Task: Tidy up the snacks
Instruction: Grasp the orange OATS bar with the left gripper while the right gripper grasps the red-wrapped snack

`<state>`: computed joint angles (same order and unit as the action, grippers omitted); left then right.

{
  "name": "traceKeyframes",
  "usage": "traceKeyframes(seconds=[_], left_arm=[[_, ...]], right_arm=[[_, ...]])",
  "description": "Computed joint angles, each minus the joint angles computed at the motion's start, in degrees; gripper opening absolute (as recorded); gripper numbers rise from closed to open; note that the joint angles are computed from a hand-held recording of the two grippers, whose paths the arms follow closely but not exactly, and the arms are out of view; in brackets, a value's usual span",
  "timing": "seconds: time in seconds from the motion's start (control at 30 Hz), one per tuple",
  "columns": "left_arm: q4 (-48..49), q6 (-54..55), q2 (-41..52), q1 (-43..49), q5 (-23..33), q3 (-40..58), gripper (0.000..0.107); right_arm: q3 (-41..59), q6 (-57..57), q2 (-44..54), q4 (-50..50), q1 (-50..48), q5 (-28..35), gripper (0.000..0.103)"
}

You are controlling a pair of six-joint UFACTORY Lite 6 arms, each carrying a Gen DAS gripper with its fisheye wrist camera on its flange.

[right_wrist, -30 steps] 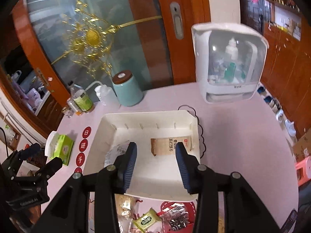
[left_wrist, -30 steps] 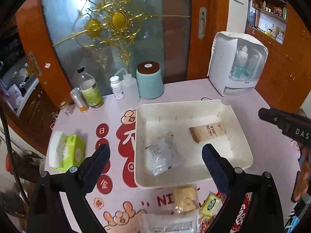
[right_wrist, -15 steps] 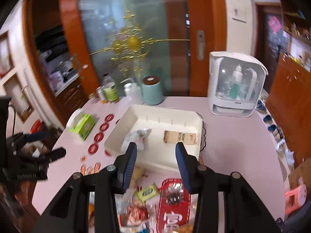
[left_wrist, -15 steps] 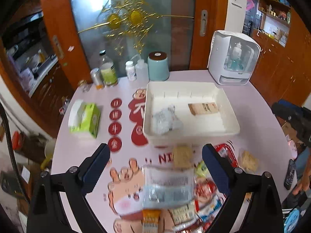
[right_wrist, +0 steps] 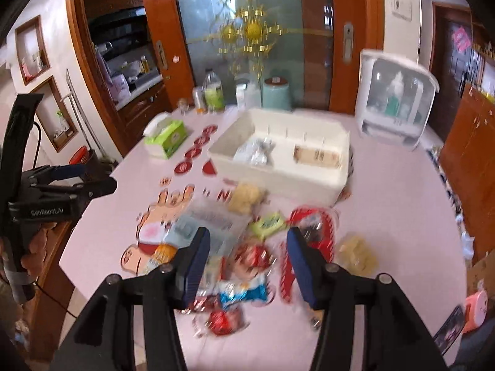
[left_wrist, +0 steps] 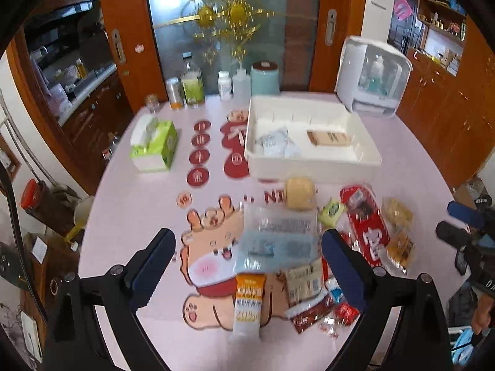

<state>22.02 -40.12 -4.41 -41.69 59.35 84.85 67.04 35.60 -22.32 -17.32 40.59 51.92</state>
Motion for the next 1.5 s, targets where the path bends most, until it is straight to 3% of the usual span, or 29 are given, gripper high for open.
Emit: traceKeyframes(seconds=[0.23, 0.5, 0.73, 0.93, 1.13, 1.3, 1.37, 1.5], left_arm=[[-0.82, 2.95, -5.94, 1.54, -8.39, -17.45, 0.095], [-10.10, 11.10, -3.01, 6.51, -21.40, -33.87, 0.095], [-15.54, 16.31, 3.50, 9.01, -29.26, -39.16, 0.095], [-16.53, 16.35, 6.77, 9.09, -33.03, -40.88, 0.093], [-12.44, 12.84, 8.24, 7.91, -34.25, -41.31, 0.082], [-11.57, 11.51, 9.03, 6.29, -34.11, -39.86, 0.062], [-11.83, 11.79, 9.22, 5.65, -33.23, -38.56, 0.042], [-14.28, 14.09, 9.42, 5.24, -32.11, -36.93, 0.037]], right_arm=[[-13.91, 15.99, -0.70, -3.05, 7.48, -2.56, 0.052], [-28.26, 26.97, 1.59, 3.01, 9.60, -12.34, 0.052], [-28.56, 34.44, 8.93, 1.82, 12.21, -17.52, 0.052], [-25.77, 40.44, 14.58, -2.16, 15.34, -16.51, 0.052], [-27.09, 42.89, 14.32, -2.54, 15.37, -17.87, 0.053], [-28.97, 42.27, 14.15, -0.43, 14.43, -20.28, 0.056], [-30.78, 42.68, 12.86, 0.39, 13.76, -22.53, 0.057], [-30.98, 41.77, 12.53, 1.21, 13.63, -22.67, 0.053]])
